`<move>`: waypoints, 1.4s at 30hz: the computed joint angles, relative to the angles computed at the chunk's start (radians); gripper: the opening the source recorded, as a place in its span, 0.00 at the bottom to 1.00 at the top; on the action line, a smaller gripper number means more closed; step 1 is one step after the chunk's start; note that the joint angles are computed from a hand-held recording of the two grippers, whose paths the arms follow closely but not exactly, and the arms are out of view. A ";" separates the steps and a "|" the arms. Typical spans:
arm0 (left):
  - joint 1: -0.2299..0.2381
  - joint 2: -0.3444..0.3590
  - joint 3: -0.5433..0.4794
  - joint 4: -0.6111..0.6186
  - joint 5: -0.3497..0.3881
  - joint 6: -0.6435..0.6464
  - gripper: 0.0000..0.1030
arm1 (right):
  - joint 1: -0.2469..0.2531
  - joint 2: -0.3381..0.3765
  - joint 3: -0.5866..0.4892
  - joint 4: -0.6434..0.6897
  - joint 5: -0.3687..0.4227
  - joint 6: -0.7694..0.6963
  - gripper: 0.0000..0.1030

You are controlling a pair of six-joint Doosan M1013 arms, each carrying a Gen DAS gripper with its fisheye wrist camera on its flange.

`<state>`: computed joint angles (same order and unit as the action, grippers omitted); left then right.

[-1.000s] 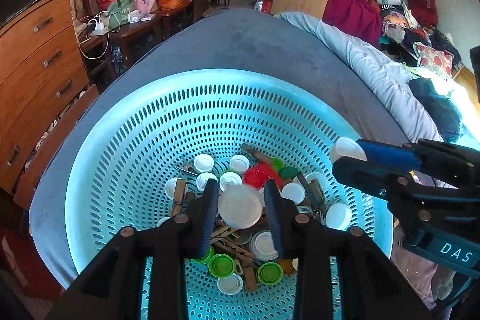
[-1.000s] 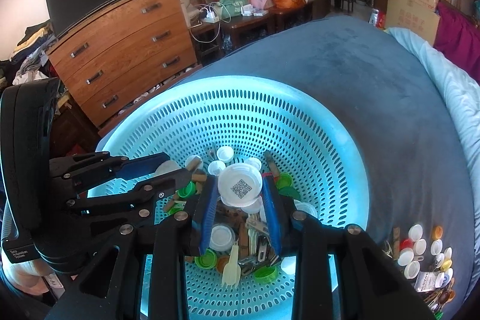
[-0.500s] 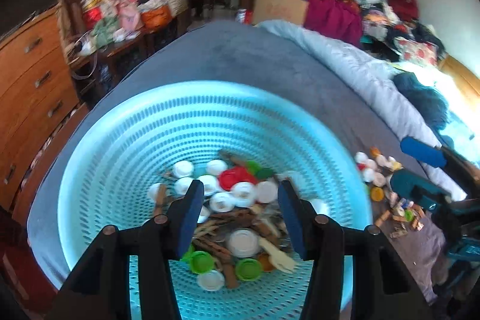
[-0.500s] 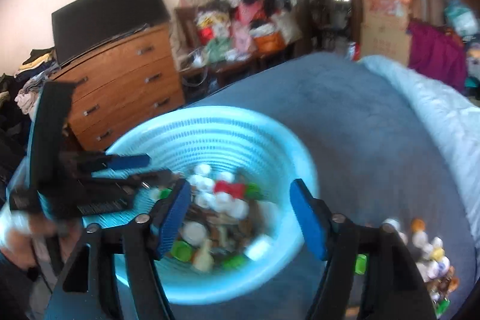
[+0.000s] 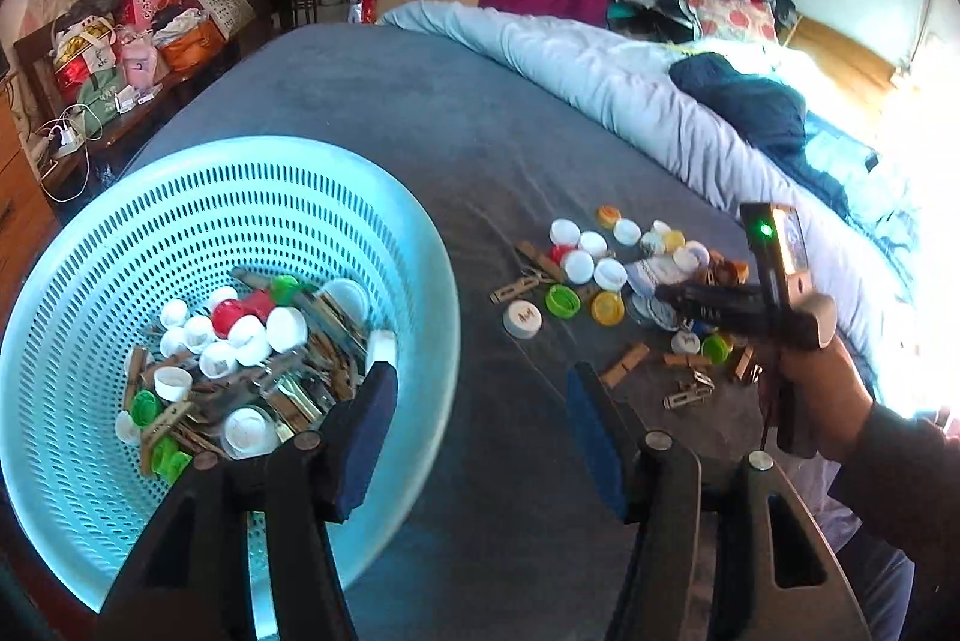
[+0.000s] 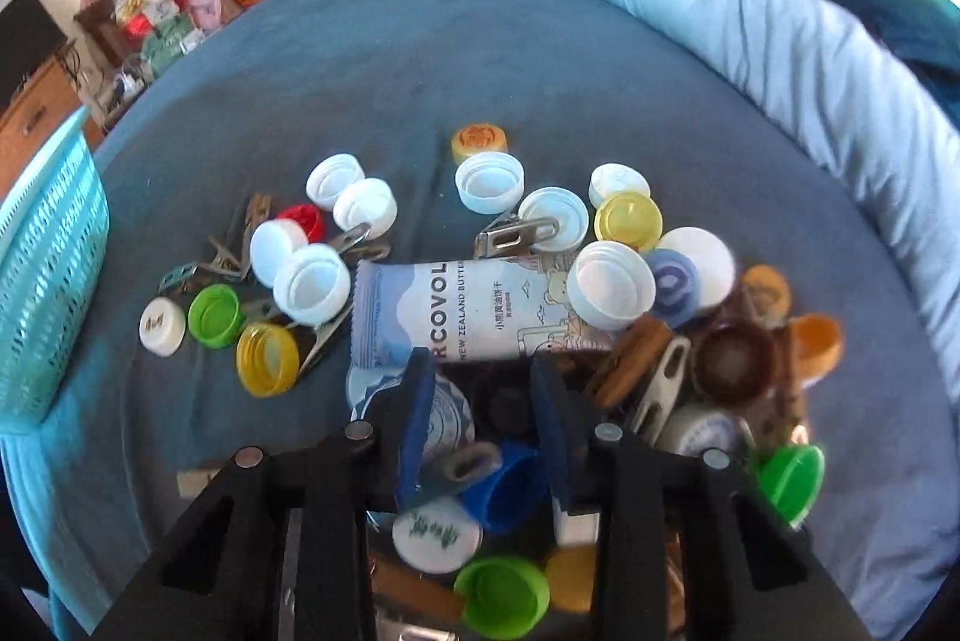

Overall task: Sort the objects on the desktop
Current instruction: 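Move both open tools back over the pile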

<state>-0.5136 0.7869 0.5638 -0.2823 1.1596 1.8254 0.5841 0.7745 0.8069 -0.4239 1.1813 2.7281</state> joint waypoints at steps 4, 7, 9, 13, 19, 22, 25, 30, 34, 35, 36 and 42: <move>-0.012 -0.001 0.017 -0.003 0.005 0.006 0.58 | 0.012 -0.043 0.075 0.055 -0.082 0.015 0.32; -0.019 0.008 0.013 -0.020 0.035 0.012 0.58 | 0.039 -0.062 0.109 0.106 -0.102 -0.047 0.35; -0.023 0.003 0.034 -0.036 0.046 0.027 0.58 | 0.063 -0.090 0.156 0.106 -0.153 -0.063 0.32; -0.038 -0.030 0.120 -0.049 0.043 0.117 0.58 | 0.126 -0.191 0.290 -0.108 -0.224 0.093 0.36; -0.068 -0.010 0.134 -0.072 0.094 0.100 0.58 | 0.182 -0.295 0.477 -0.256 -0.144 0.328 0.50; -0.085 0.024 0.095 -0.094 0.129 0.044 0.58 | 0.203 -0.338 0.568 -0.258 -0.161 0.427 0.50; -0.112 0.044 0.071 -0.088 0.150 0.070 0.58 | 0.215 -0.354 0.618 -0.305 -0.203 0.531 0.48; -0.152 0.048 0.080 0.175 0.090 -0.015 0.58 | 0.207 -0.358 0.639 -0.345 -0.254 0.592 0.50; -0.128 0.032 0.080 0.221 0.038 -0.061 0.58 | 0.211 -0.373 0.668 -0.376 -0.282 0.652 0.51; -0.127 0.027 0.084 0.220 0.031 -0.033 0.58 | 0.210 -0.374 0.672 -0.382 -0.291 0.663 0.52; -0.124 0.025 0.085 0.207 0.033 -0.008 0.58 | 0.209 -0.376 0.677 -0.387 -0.298 0.669 0.53; -0.104 0.055 0.038 0.082 0.109 -0.068 0.58 | 0.202 -0.375 0.684 -0.401 -0.328 0.686 0.56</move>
<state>-0.6181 0.8415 0.6020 -0.2005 1.2683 1.7578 0.7862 0.3996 1.4909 -0.8250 0.8535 3.4145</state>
